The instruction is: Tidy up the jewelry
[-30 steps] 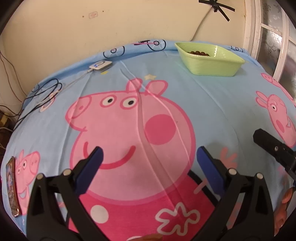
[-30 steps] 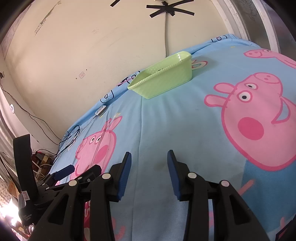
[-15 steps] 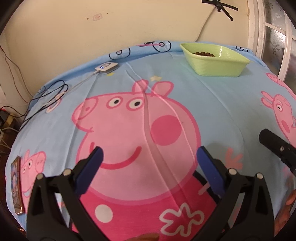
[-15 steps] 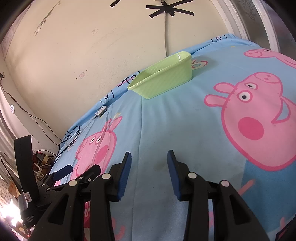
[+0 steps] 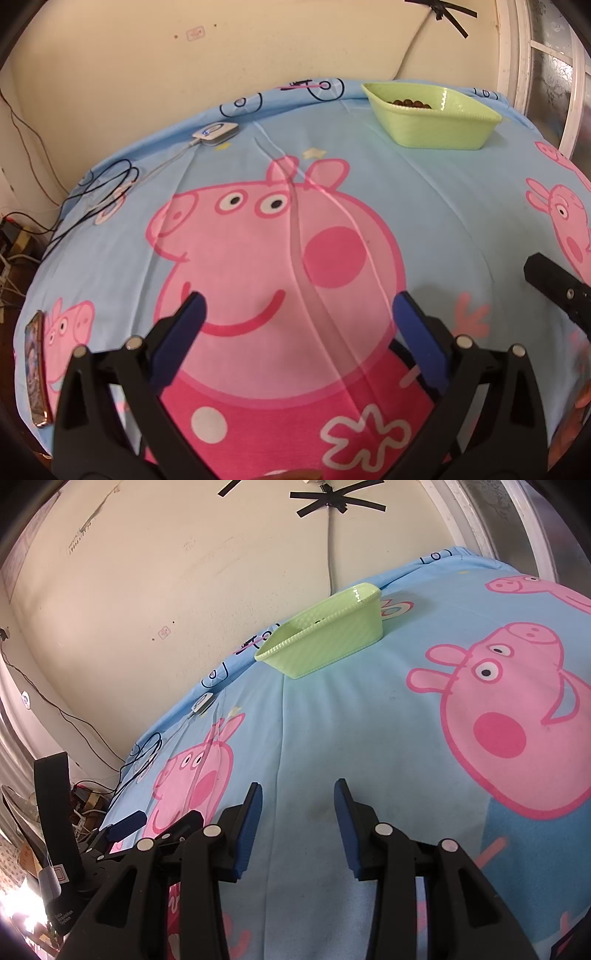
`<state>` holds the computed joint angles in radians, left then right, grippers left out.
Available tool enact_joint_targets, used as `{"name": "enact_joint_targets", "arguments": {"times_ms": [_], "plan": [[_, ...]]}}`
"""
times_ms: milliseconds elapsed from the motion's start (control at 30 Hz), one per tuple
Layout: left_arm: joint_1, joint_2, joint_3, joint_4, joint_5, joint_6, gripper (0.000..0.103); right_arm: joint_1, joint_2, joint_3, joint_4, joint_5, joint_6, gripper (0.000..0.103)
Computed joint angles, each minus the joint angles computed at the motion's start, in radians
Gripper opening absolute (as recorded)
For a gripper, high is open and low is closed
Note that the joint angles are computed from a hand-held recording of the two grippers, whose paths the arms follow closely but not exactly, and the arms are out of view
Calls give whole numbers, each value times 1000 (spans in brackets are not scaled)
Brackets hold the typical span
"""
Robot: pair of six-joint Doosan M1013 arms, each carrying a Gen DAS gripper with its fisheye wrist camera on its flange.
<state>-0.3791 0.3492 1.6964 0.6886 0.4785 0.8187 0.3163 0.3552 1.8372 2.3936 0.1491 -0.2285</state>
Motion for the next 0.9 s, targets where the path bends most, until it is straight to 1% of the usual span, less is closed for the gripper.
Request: {"name": "enact_joint_targets", "arguments": {"times_ms": [400, 900], "plan": [[-2, 0, 5, 21, -6, -8, 97, -2, 2, -2, -13, 3, 11, 16], [-3, 1, 4, 3, -2, 9, 97, -3, 1, 0, -4, 5, 2, 16]]}}
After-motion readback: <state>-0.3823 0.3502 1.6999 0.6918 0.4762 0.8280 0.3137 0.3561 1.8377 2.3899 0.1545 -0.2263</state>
